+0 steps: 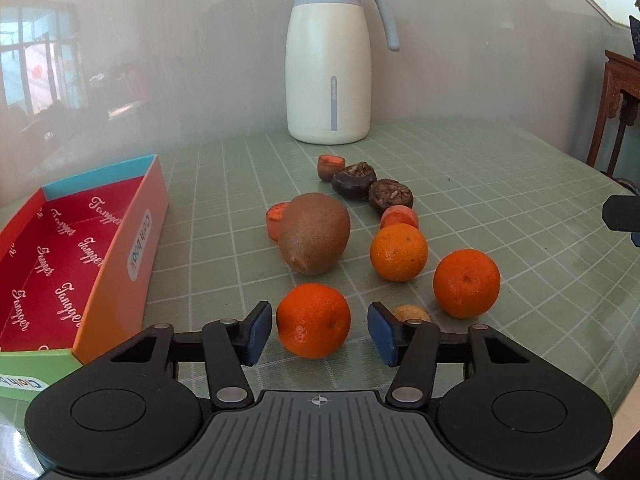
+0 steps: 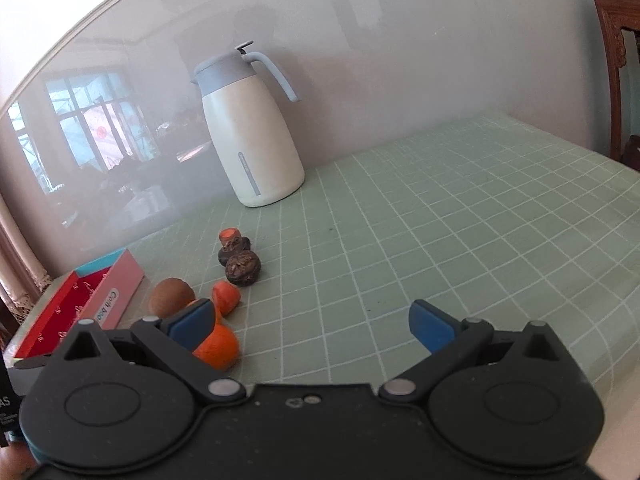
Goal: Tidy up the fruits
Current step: 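Reach the left gripper to the nearest mandarin orange and close on it, then carry the mandarin in the left gripper into the red box and release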
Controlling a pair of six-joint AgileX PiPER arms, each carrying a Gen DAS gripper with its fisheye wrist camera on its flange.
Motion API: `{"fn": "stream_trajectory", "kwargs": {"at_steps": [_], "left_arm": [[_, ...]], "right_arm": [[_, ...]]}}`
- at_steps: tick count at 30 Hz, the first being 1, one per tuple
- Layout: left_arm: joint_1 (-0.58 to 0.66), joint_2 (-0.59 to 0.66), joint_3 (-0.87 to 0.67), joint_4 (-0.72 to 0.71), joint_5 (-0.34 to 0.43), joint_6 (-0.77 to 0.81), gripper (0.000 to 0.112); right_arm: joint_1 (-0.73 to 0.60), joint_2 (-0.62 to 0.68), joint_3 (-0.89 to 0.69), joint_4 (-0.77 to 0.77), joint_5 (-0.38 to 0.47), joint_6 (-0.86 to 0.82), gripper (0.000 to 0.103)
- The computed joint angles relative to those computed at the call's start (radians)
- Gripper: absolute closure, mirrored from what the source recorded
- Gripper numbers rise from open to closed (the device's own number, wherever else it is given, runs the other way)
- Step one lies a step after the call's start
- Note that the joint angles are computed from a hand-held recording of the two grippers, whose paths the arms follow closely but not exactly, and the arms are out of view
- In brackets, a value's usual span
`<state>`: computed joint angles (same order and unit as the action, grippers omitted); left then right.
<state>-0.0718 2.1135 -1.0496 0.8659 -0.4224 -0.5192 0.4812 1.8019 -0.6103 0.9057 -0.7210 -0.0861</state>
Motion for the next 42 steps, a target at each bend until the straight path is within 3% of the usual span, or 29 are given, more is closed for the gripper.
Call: {"fn": "stream_trajectory", "kwargs": {"at_steps": [5,9,12,18,25,30,34,42], "left_arm": [[0.001,0.004,-0.005,0.017,0.003,-0.036,0.064],[-0.007,0.005,-0.002,-0.028,0.011,0.011,0.066],[-0.013,0.002,0.004,-0.069,0.013,0.043,0.072],[-0.008,0.000,0.007,-0.052,0.003,0.012,0.073],[0.018,-0.055,0.100,-0.245,-0.129,0.222,0.073],[0.081,-0.094,0.137,-0.462,-0.217,0.362,0.073],[0.140,-0.085,0.084,-0.555,-0.151,0.370,0.074],[0.197,0.002,-0.084,-0.747,0.052,0.469,0.073]], "right_arm": [[0.037,0.031,-0.055,0.242,-0.030,-0.223,0.000],[0.073,0.065,-0.105,0.465,-0.122,-0.379,0.000],[0.080,0.084,-0.134,0.542,-0.153,-0.451,0.000],[0.089,0.096,-0.148,0.557,-0.155,-0.503,0.000],[0.096,0.098,-0.166,0.542,-0.140,-0.496,0.000],[0.111,0.120,-0.204,0.558,-0.147,-0.536,0.000],[0.116,0.136,-0.238,0.566,-0.129,-0.560,0.000],[0.142,0.188,-0.338,0.588,-0.105,-0.638,0.000]]}}
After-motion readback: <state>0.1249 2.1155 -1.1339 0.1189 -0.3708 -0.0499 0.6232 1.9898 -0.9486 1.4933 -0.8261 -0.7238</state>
